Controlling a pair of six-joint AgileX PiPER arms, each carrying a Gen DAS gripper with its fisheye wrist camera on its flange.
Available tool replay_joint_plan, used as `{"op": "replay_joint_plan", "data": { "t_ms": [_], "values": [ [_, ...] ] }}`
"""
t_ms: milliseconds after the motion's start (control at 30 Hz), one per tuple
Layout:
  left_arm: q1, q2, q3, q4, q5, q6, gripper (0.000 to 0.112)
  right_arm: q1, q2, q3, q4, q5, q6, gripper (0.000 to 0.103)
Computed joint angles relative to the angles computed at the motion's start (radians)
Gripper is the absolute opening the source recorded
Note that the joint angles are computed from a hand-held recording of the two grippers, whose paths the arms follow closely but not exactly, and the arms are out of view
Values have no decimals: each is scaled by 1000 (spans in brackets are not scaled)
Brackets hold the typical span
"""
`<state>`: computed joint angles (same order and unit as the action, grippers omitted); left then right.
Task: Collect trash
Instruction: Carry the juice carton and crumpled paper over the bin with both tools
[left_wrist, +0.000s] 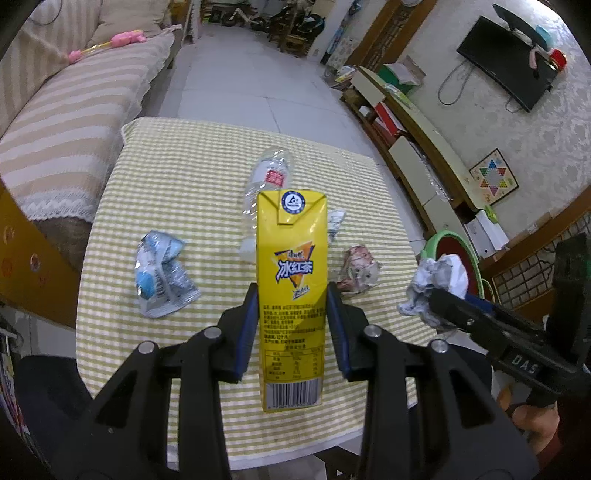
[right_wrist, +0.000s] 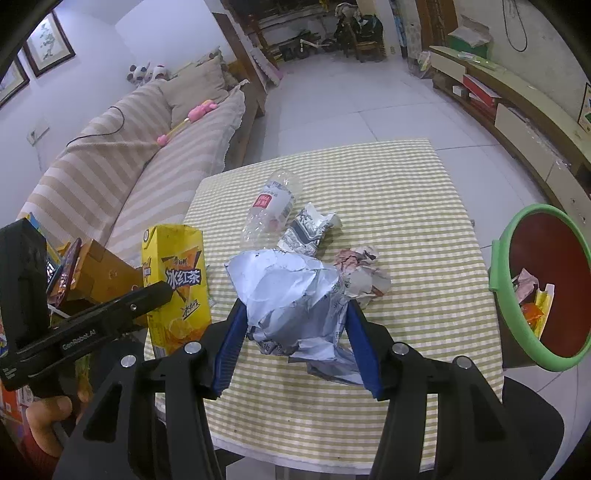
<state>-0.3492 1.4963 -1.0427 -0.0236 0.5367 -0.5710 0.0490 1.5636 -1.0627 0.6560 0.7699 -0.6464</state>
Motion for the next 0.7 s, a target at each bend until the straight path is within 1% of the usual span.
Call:
{"op": "replay_joint_plan", "data": {
  "t_ms": [233,533,700],
  "values": [
    [-27,40,-75,5,8,20,34,-44,-7,-6,7,13,-12,53],
    [-73,117,-176,-26,29,50,34,-133,-7,-16,27,30,-30,53],
    [-97,155,-240,-18,46,59,34,-183,-3,-25,54,38,-45,53]
  ]
}}
